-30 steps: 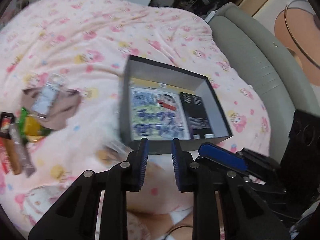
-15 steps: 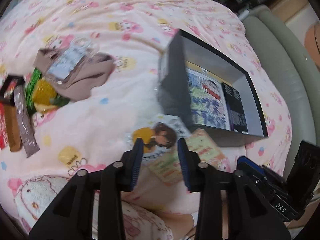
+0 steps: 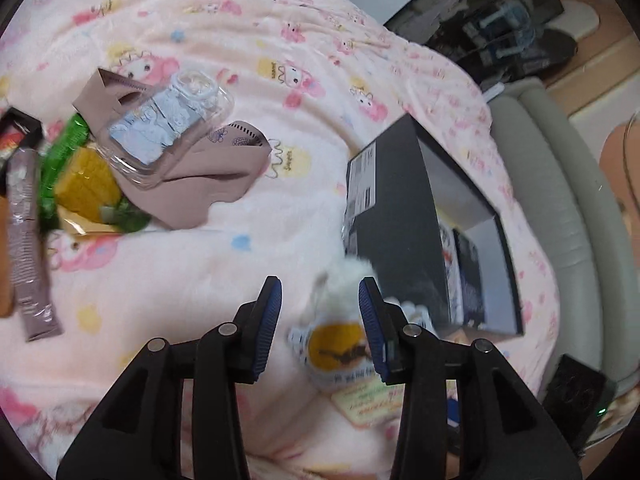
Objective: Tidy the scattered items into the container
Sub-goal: 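Lift the sticker pack and carry it toward the DAPHNE box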
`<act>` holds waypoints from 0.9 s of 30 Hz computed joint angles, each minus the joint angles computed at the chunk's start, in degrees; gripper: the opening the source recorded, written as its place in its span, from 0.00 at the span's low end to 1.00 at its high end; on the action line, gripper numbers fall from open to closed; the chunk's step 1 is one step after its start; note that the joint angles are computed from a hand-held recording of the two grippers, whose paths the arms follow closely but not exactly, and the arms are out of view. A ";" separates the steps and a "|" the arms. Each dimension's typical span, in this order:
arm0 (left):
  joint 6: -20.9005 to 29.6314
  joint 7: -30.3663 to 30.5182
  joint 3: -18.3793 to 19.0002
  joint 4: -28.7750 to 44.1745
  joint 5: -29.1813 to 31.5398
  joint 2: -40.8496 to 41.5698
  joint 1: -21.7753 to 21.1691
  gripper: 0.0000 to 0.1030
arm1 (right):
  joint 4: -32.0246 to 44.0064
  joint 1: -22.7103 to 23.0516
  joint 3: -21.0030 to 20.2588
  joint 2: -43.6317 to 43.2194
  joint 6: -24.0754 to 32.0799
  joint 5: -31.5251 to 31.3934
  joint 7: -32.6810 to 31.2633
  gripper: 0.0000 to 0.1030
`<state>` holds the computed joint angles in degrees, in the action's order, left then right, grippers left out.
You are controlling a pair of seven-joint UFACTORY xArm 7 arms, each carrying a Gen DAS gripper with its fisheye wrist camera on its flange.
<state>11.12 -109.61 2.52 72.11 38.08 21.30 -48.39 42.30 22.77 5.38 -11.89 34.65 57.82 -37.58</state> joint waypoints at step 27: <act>-0.64 2.51 1.83 2.69 0.19 2.40 -2.89 0.43 | -3.49 3.20 -0.42 -0.77 -3.68 8.88 -4.69 0.01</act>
